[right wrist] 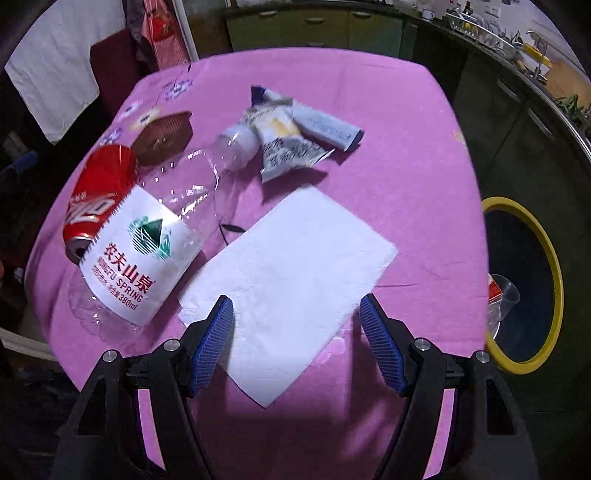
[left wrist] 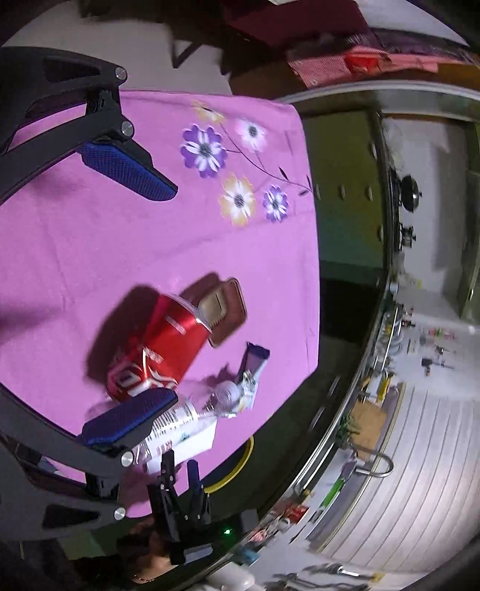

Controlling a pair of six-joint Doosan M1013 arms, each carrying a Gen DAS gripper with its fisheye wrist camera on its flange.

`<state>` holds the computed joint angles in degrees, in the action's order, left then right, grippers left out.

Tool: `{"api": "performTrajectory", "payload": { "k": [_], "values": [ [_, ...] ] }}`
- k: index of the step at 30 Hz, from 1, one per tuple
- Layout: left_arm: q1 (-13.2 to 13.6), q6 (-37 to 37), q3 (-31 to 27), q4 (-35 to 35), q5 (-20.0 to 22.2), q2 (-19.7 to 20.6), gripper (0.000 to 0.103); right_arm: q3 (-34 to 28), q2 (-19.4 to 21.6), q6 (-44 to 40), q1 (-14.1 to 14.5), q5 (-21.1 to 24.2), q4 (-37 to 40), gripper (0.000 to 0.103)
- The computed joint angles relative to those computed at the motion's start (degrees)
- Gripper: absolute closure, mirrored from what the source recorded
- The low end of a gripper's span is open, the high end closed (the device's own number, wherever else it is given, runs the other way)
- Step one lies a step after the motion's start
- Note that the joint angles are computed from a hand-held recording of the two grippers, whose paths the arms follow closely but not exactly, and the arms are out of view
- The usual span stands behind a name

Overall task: Collect trash
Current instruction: 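Move the right tool to the white paper napkin and pinch it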

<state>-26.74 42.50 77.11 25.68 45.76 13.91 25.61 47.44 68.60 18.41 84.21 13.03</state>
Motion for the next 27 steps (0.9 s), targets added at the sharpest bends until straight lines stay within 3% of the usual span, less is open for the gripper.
{"api": "performTrajectory", "payload": {
  "k": [5, 8, 10, 12, 13, 19, 27],
  "values": [
    [0.54, 1.06, 0.79, -3.72, -1.71, 0.0, 0.007, 1.27, -0.23, -0.52, 0.78, -1.38, -2.13, 0.033],
    [0.41, 2.05, 0.69, -4.65, -1.75, 0.33, 0.007, 2.14, -0.67, -0.2, 0.72, -2.28, -2.24, 0.043],
    [0.39, 2.92, 0.43, -5.33, -1.61, 0.62, 0.007, 2.29, -0.78, 0.53, 0.56, -2.76, -2.36, 0.058],
    [0.43, 3.29, 0.2, -5.87, -1.7, 0.84, 0.007, 1.88, -0.64, 1.2, 0.31, -2.74, -2.11, 0.092],
    [0.47, 3.54, 0.06, -6.32, -1.64, 0.98, 0.007, 1.47, -0.44, 1.42, 0.2, -2.53, -1.93, 0.096],
    [0.57, 4.13, -0.53, -7.49, -0.7, 1.46, 0.007, 1.59, -0.65, 1.85, -0.1, -3.33, -0.44, 0.098],
    [0.84, 3.75, -1.08, -8.41, -0.42, 1.6, 0.007, 2.12, -3.47, 6.16, -2.89, -10.56, -1.44, 0.098]
  ]
}}
